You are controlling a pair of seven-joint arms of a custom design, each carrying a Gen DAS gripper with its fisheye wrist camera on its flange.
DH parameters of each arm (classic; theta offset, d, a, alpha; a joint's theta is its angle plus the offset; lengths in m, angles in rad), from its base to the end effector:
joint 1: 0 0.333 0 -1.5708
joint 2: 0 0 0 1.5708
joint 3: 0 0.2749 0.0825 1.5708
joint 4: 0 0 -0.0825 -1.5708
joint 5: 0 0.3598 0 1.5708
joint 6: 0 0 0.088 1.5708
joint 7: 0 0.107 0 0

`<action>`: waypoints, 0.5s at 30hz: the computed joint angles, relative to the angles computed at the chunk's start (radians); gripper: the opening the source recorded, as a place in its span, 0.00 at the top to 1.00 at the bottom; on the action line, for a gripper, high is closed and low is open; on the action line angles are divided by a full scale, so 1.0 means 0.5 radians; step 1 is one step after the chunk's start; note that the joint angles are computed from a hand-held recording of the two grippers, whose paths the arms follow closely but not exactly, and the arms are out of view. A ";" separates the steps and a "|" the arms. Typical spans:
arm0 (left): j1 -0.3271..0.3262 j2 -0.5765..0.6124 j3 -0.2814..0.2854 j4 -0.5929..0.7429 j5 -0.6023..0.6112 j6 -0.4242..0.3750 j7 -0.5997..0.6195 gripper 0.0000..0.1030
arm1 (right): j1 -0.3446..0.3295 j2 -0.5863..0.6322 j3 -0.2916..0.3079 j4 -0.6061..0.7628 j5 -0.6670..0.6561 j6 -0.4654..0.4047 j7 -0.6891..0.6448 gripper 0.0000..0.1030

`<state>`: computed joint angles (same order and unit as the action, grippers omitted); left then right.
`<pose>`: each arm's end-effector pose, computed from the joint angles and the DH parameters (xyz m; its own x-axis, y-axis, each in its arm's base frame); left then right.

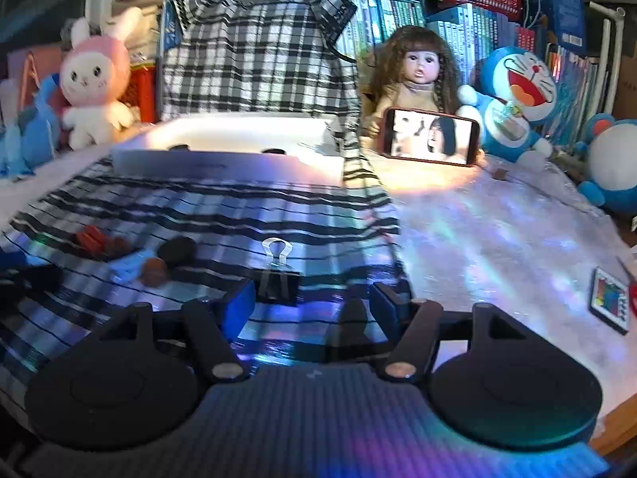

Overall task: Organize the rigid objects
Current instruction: 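Grasp the black binder clip with the right tool while the left tool grasps a blue hair clip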

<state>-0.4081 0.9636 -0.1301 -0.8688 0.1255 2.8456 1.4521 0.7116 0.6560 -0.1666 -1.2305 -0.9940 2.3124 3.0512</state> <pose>0.6914 -0.3581 0.4296 -0.4353 -0.8962 0.0863 -0.5056 0.1640 -0.8471 0.6127 0.3917 0.4207 -0.3228 -0.9464 0.0082 -0.4972 0.1622 -0.8523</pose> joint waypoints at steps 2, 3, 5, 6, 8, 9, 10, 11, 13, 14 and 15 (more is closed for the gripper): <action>-0.029 0.031 0.036 0.056 0.009 -0.029 -0.057 0.34 | -0.003 0.056 0.004 0.085 0.016 -0.002 -0.022 0.26; -0.041 0.047 0.049 0.084 0.016 -0.041 -0.080 0.34 | -0.004 0.087 0.003 0.130 0.033 -0.006 -0.035 0.26; -0.050 0.071 0.048 0.118 0.030 -0.044 -0.085 0.35 | -0.003 0.146 -0.008 0.212 0.072 -0.013 -0.050 0.26; -0.057 0.085 0.053 0.135 0.043 -0.044 -0.080 0.38 | 0.001 0.173 -0.017 0.250 0.091 -0.021 -0.054 0.26; -0.093 0.098 0.121 0.130 0.109 0.003 -0.095 0.53 | 0.015 0.227 -0.042 0.321 0.117 -0.047 -0.050 0.26; -0.126 0.092 0.191 0.107 0.161 0.038 -0.140 0.57 | 0.022 0.261 -0.055 0.368 0.133 -0.075 -0.051 0.26; -0.132 0.077 0.210 0.070 0.189 0.071 -0.159 0.57 | 0.034 0.306 -0.071 0.437 0.151 -0.133 -0.058 0.26; -0.126 0.074 0.200 0.059 0.196 0.085 -0.167 0.58 | 0.048 0.379 -0.086 0.554 0.178 -0.237 -0.087 0.26; -0.113 0.076 0.174 0.060 0.193 0.089 -0.173 0.63 | 0.068 0.516 -0.120 0.765 0.224 -0.386 -0.153 0.26; -0.105 0.094 0.156 0.091 0.187 0.077 -0.161 0.65 | 0.071 0.530 -0.133 0.782 0.238 -0.386 -0.156 0.26; -0.098 0.104 0.142 0.110 0.178 0.068 -0.156 0.65 | 0.073 0.534 -0.140 0.784 0.252 -0.374 -0.150 0.26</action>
